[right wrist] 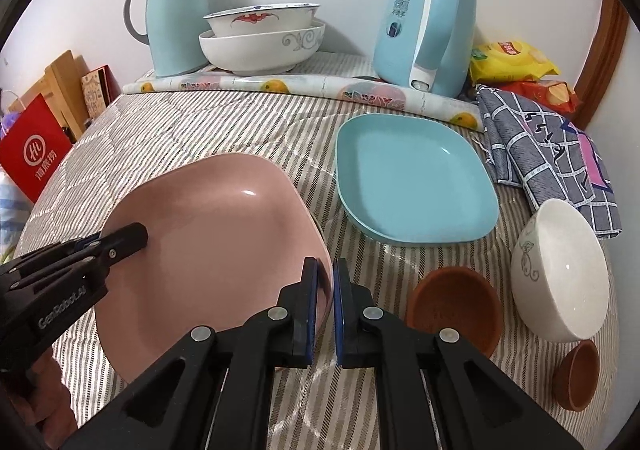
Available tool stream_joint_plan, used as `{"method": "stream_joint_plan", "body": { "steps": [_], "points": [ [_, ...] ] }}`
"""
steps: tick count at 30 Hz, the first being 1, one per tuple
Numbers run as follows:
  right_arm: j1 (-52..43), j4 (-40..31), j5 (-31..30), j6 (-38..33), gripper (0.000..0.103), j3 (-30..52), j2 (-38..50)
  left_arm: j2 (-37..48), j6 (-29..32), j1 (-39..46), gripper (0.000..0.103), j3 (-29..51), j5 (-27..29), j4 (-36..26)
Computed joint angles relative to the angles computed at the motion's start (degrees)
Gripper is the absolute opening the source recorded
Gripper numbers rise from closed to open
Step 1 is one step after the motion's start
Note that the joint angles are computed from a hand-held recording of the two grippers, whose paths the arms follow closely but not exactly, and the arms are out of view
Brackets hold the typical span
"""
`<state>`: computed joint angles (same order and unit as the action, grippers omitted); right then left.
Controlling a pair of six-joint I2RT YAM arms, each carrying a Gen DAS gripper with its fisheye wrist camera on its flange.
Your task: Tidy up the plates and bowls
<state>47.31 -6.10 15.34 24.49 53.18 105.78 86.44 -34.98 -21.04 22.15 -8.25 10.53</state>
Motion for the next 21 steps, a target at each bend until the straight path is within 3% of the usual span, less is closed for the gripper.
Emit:
{"method": "stream_joint_plan", "body": {
  "steps": [10, 12, 14, 17, 21],
  "points": [
    [-1.65, 0.71, -1.89, -1.1, 0.01, 2.46, 2.07, -1.71, -0.37, -0.82, 0.018, 0.72, -0.35, -3.21],
    [-1.28, 1.36, -0.73, -0.74, 0.02, 1.78, 1.14, -2.57, -0.45, -1.09, 0.022, 0.53, -0.25, -3.74],
    [-0.92, 1.49, -0.32, -0.71, 0.043, 0.76, -0.38, -3.81, -1.12, -1.57, 0.025, 0.3, -0.63, -4.55],
    [-0.07, 2.1, 1.51, -0.98, 0.043, -1.58, -3.16, -4.96, -2.0, -3.15, 0.043, 1.06, -3.24, -7.4],
    [0.03, 1.41, 0.87, -0.27, 0.043, -4.13, -6.25, -7.52, -3.09, -5.16, 0.045, 1.01, -5.43, -9.46]
  ]
}}
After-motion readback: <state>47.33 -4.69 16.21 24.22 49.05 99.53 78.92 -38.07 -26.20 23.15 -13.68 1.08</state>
